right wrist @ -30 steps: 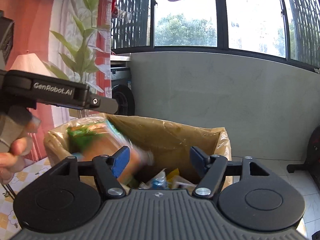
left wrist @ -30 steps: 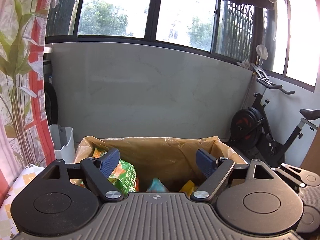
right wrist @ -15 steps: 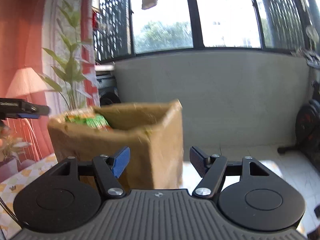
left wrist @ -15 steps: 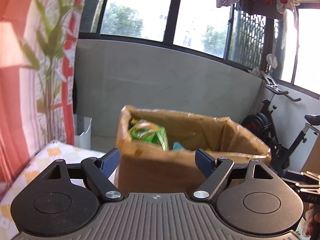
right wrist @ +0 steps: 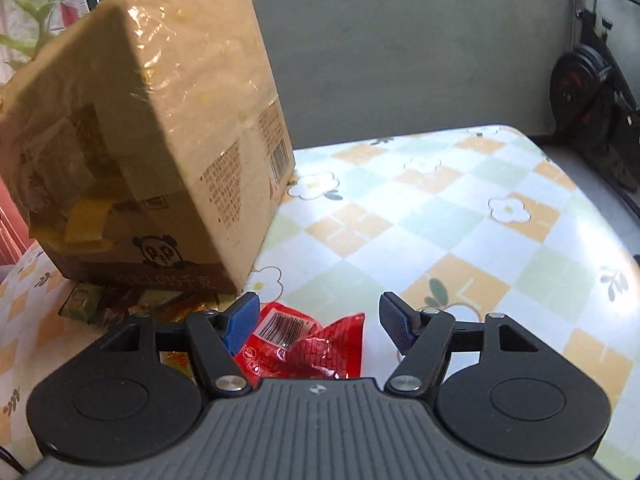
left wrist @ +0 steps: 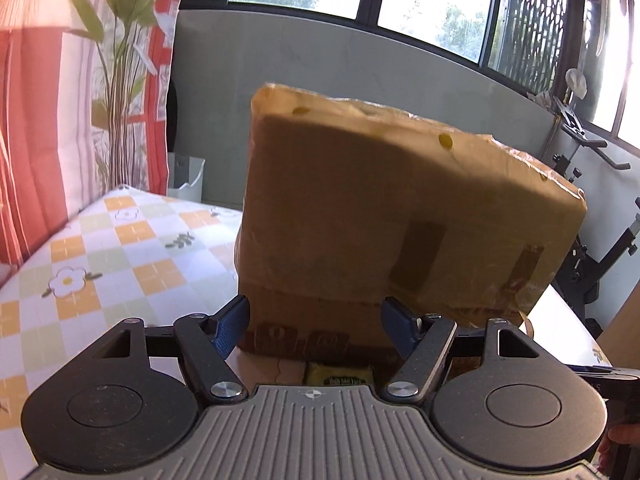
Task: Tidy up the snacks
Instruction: 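Move both tools back to the table and grasp the red packet with the right gripper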
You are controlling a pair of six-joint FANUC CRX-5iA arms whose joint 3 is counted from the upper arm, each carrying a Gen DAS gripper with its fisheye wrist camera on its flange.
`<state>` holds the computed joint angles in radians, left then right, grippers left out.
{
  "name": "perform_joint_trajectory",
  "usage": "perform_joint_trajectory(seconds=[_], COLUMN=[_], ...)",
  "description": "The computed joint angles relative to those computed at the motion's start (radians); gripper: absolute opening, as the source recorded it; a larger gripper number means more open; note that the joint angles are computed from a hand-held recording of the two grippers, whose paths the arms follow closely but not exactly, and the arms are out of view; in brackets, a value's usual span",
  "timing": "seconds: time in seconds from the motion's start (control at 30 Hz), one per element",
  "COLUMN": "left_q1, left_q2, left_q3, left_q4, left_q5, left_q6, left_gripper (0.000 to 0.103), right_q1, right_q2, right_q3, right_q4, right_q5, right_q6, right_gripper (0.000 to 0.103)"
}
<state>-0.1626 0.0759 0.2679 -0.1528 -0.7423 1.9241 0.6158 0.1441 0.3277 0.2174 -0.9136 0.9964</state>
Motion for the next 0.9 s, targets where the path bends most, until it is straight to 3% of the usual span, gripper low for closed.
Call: perform_joint_trajectory(seconds=[0.33,0.5,0.73,0.9], left_q1=[-0.009,-0.015,-0.019,-0.019], left_q2=[-0.037,-0.046,-0.045,-0.038], left_q3=[-0.092,-0.121,-0.158,-0.167], left_q4=[0.032,0.055,0.113,0.132], left_q5=[0.010,0.030,0.060,0.056], left_q6=[0.009,-0.021,-0.101,-0.120], left_gripper=[0.074,0.071,0.069,0.066], right_q1=[0.067,0.104,0.086,0.112], right_q2=[-0.088,-0.097,0.006,0.011], right_q3=[-0.048,-0.097,-0.030,-0.086], right_q4=[-0.101,0.065,0.102,0.219], right_q5=[-0.073,-0.041,-0.041,-0.004], right_q6=[0.070,0.066,-0.005,-0.028], right_gripper=[0.069,0.069,0.069,0.066])
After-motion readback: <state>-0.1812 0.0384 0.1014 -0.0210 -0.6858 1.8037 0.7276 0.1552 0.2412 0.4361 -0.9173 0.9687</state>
